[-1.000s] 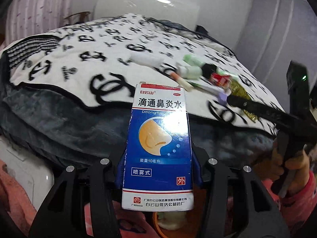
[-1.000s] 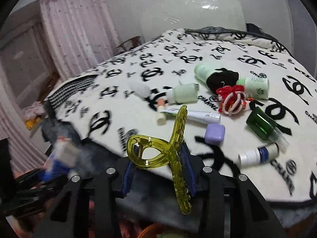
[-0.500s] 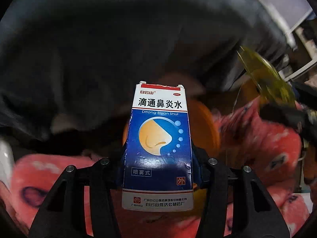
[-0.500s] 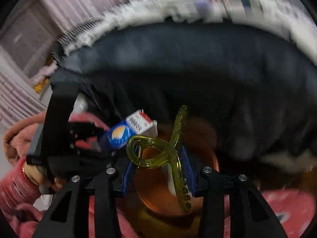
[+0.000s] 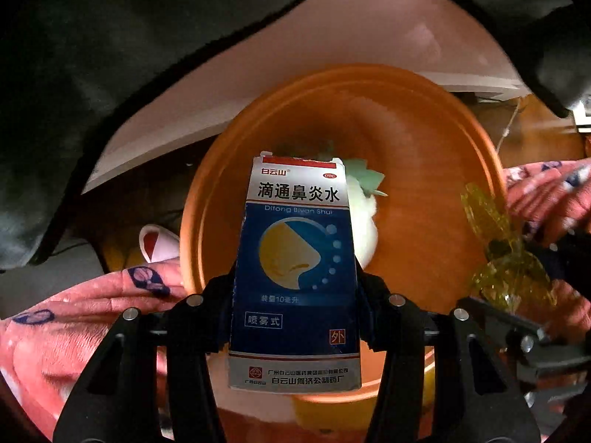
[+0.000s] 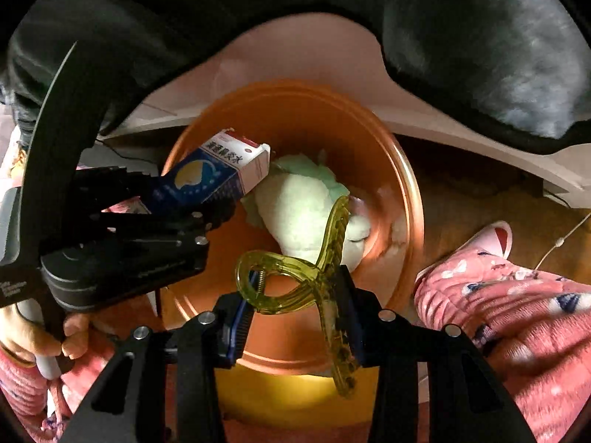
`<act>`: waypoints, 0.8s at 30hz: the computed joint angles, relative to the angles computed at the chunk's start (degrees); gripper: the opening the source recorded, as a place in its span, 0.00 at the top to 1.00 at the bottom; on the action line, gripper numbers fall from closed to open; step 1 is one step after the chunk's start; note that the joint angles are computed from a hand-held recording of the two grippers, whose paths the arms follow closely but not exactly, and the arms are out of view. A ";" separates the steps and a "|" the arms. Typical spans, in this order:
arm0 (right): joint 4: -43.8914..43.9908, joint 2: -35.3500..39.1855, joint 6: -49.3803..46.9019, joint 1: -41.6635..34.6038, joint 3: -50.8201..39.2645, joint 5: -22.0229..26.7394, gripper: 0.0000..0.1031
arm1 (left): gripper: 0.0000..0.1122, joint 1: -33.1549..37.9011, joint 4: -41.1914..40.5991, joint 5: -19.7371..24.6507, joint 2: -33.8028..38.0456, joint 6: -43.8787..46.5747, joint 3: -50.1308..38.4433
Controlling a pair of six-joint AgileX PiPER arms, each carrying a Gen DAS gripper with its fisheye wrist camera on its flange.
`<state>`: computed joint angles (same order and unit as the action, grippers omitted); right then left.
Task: Collect trash
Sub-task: 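Lower both tools to the orange basin and release box and clip, then grasp the purple square case with left tool while right tool grasps blue-capped bottle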
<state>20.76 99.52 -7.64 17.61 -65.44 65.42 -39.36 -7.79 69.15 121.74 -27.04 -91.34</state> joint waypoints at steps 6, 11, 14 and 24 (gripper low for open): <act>-1.07 -0.61 1.95 0.25 1.86 -0.99 0.29 | 0.40 1.25 -0.68 -0.96 0.34 -1.87 1.68; -0.57 -1.04 2.36 -0.90 2.37 -1.81 0.28 | 0.36 2.58 -0.96 -3.71 -1.51 -1.97 4.72; -0.45 -1.51 2.71 -1.57 2.40 -2.58 0.28 | 0.36 2.81 -1.16 -6.07 -3.34 -2.11 7.33; -2.97 -5.55 6.05 -1.02 2.59 -5.11 0.28 | 0.36 1.28 0.92 -6.67 -9.47 -6.38 9.20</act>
